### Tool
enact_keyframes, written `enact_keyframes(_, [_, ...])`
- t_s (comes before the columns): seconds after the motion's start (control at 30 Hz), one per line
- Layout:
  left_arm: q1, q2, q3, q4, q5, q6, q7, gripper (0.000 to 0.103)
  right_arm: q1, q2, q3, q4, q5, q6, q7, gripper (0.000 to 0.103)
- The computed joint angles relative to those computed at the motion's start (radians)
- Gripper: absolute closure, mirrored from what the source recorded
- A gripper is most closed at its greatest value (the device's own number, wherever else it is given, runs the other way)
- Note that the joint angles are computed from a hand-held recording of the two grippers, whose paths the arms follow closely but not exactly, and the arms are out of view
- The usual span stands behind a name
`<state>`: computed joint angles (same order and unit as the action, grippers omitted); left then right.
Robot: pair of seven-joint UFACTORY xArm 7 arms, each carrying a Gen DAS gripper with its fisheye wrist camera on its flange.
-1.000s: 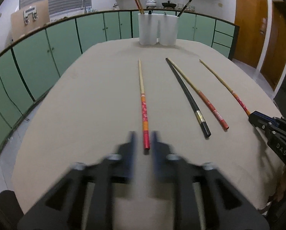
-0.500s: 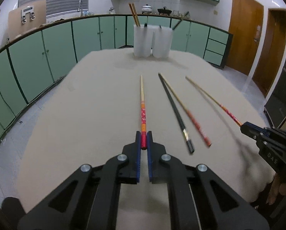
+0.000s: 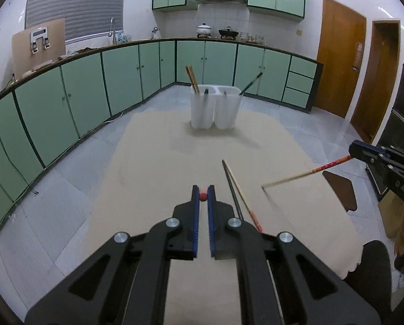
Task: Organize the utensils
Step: 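Carry both chopsticks to the white holder with the left and right tools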
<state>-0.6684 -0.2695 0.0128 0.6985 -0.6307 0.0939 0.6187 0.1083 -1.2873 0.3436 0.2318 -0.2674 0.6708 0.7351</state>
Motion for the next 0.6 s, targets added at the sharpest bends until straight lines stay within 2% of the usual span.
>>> enact_keyframes(0.1, [0.029, 0.004, 0.006, 0.059, 0.018, 0.089, 0.004, 0.098, -0.028, 0.079, -0.058, 0.066, -0.009, -0.016, -0.062, 0.097])
enact_keyframes(0.17, [0.059, 0.019, 0.001, 0.115, 0.015, 0.178, 0.005, 0.098, -0.038, 0.131, -0.089, 0.103, 0.001, -0.024, -0.099, 0.097])
enact_keyframes(0.27, [0.114, 0.061, -0.022, 0.189, 0.027, 0.274, -0.002, 0.098, -0.062, 0.217, -0.122, 0.154, 0.008, -0.033, -0.160, 0.097])
enact_keyframes(0.6, [0.260, 0.175, -0.111, 0.425, 0.069, 0.484, -0.006, 0.098, -0.098, 0.377, -0.189, 0.298, 0.055, -0.005, -0.295, 0.097])
